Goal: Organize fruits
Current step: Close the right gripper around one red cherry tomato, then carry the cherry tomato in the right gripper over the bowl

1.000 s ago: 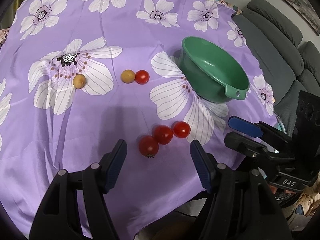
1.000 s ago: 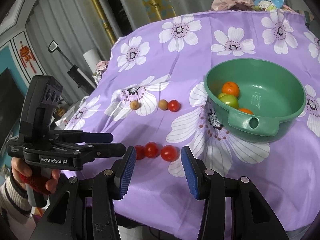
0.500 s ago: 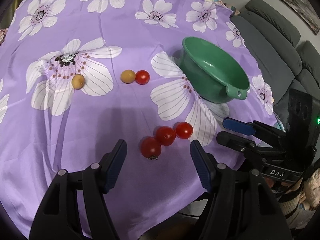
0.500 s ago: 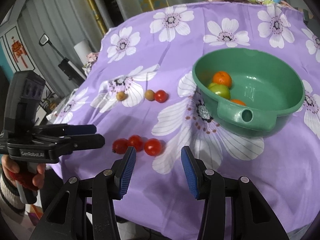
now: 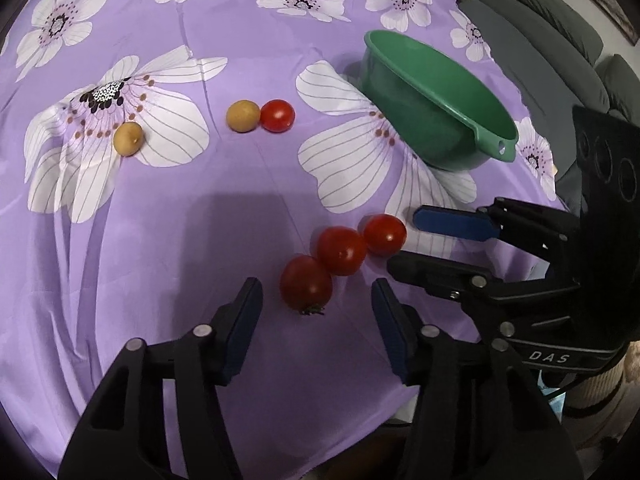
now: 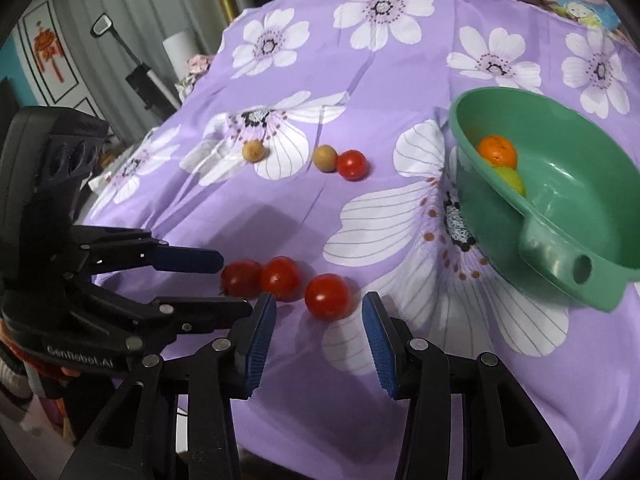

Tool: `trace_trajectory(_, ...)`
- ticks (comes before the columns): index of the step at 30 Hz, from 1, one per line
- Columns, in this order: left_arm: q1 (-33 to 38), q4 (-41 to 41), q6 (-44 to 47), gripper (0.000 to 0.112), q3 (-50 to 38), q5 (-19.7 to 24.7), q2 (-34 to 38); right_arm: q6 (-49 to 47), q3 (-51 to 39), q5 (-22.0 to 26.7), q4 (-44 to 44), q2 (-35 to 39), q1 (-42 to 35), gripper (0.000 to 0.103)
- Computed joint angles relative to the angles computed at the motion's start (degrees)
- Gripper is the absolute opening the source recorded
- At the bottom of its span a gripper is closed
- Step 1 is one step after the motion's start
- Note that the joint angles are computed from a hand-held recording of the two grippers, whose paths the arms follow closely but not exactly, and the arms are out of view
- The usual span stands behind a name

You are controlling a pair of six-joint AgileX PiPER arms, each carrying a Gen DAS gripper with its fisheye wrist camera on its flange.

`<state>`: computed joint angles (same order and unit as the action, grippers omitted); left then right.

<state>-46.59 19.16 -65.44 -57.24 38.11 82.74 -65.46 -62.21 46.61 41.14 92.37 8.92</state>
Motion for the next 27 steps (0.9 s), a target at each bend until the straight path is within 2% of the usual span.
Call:
trace_trajectory(10,2.5,-2.7,4.2,0.043,0.7,-1.8,0.5,3.5,-3.2,-0.6,-4.8,3.0,2.6,0.045)
trace_trajectory(19,3.2,-3.3,5.7,0.038,1.2,-3.2,0.5,6.1,-4.5,-0.9,-7.4,4.0,3.6,0.032)
trace_trajectory(22,3.1,-3.5,6.4,0.026,0.5,-2.8,1.2,7.5,-5.0,-1.1,-9.1,4.2,4.2,0.029)
trace_trajectory(27,3.1,-3.5,6.8,0.027,-0.1,-2.4,1.7,8.2,-5.1,-1.3,-9.8,4.2,4.7,0.029)
